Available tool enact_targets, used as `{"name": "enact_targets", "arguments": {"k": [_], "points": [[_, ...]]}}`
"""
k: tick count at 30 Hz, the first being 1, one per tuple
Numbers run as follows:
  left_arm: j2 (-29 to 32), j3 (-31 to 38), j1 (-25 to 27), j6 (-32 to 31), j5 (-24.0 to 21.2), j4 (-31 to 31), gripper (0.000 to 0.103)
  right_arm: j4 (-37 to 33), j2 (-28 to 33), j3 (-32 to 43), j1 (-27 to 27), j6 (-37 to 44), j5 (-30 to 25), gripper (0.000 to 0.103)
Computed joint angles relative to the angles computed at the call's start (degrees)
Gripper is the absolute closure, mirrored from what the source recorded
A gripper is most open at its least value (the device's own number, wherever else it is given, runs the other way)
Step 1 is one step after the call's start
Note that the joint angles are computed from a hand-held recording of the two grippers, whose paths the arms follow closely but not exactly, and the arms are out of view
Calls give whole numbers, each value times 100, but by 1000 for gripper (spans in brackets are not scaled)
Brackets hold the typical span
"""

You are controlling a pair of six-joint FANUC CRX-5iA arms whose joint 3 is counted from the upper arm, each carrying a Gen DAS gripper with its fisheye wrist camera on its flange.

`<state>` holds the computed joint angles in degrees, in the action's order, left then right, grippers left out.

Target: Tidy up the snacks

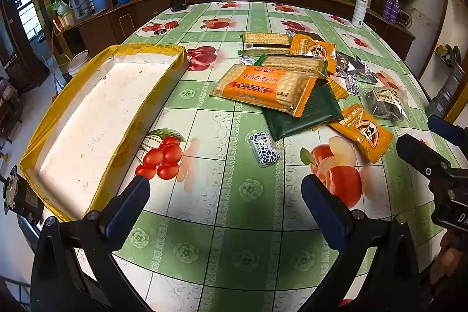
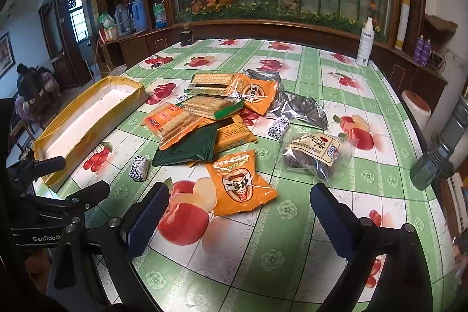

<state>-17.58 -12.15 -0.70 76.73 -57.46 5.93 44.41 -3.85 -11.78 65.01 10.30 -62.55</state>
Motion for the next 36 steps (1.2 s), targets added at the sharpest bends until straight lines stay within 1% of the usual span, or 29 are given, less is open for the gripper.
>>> {"name": "enact_targets", "arguments": {"k": [10,19,31,34,36], "points": [[41,38,-73,4,16,-27,0,87,82,78,-23,65,-63,5],[60,78,-57,77,-24,-67,0,407,327,261,96,148,-599,5],[74,103,-94,176,-38,-170,0,361,336,280,104,163,-622,5],[102,192,-188,357,-56,-399,0,353,340,283,107,175,-629,5],[155,345,-372,627,-103,-809,0,330,315,255,96,166,-582,5]]}}
